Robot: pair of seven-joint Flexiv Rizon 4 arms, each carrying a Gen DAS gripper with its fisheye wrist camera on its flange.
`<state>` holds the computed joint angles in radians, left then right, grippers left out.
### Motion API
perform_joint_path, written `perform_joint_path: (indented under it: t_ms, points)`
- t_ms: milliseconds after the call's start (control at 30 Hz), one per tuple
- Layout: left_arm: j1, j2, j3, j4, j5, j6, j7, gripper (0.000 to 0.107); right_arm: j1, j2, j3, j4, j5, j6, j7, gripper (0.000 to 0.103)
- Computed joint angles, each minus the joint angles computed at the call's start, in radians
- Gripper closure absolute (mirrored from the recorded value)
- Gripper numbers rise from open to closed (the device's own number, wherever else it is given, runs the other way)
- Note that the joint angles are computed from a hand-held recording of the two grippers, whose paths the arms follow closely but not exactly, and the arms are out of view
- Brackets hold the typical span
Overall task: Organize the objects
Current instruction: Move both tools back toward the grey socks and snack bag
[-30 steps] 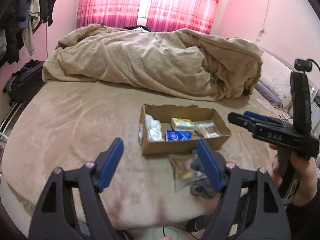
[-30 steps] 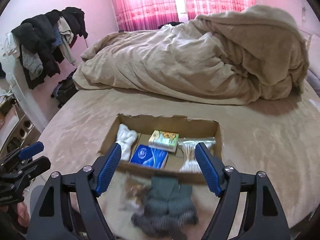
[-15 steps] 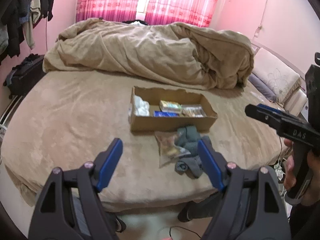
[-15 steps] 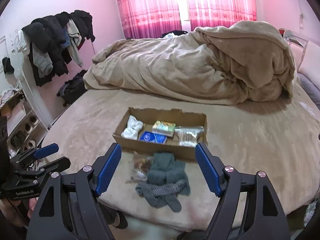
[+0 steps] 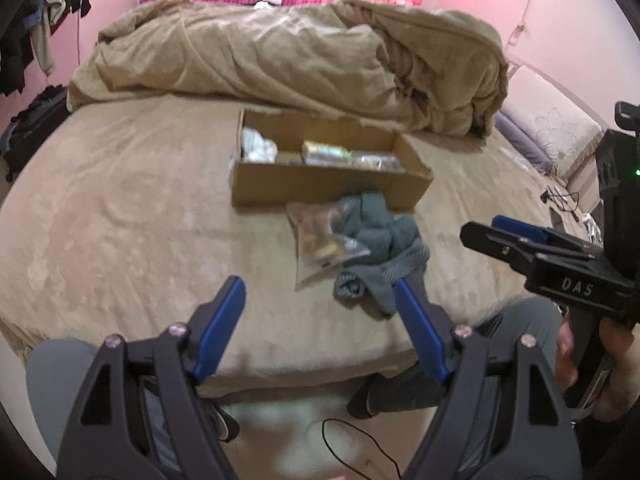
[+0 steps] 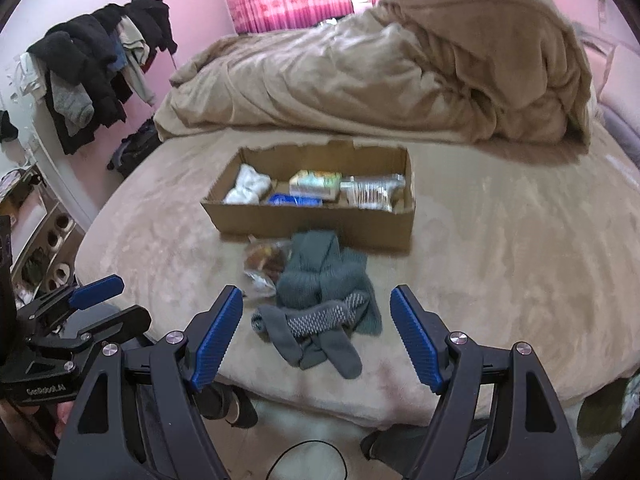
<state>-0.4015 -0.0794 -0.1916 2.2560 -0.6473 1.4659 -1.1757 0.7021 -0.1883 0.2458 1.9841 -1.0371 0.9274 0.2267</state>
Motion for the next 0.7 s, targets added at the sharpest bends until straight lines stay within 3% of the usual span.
perform_joint_path:
  t_ms: [333,567,700]
  points:
    - [0.034,-0.079,-0.03,-0.011,-0.021,-0.03,0.005,0.028,-0.008,-0.089,-0.031,0.004,0.063,0.1,-0.025,0.024]
    - [0.057,-0.108,-0.024,-0.014,0.025,-0.05,-0.039,0.028,0.005,-0.165,-0.063,-0.01,0.122,0.188,-0.058,0.025]
    - [0.067,-0.124,-0.02,-0.021,0.064,-0.064,-0.072,0.028,0.018,-0.198,-0.084,-0.011,0.157,0.237,-0.073,0.043]
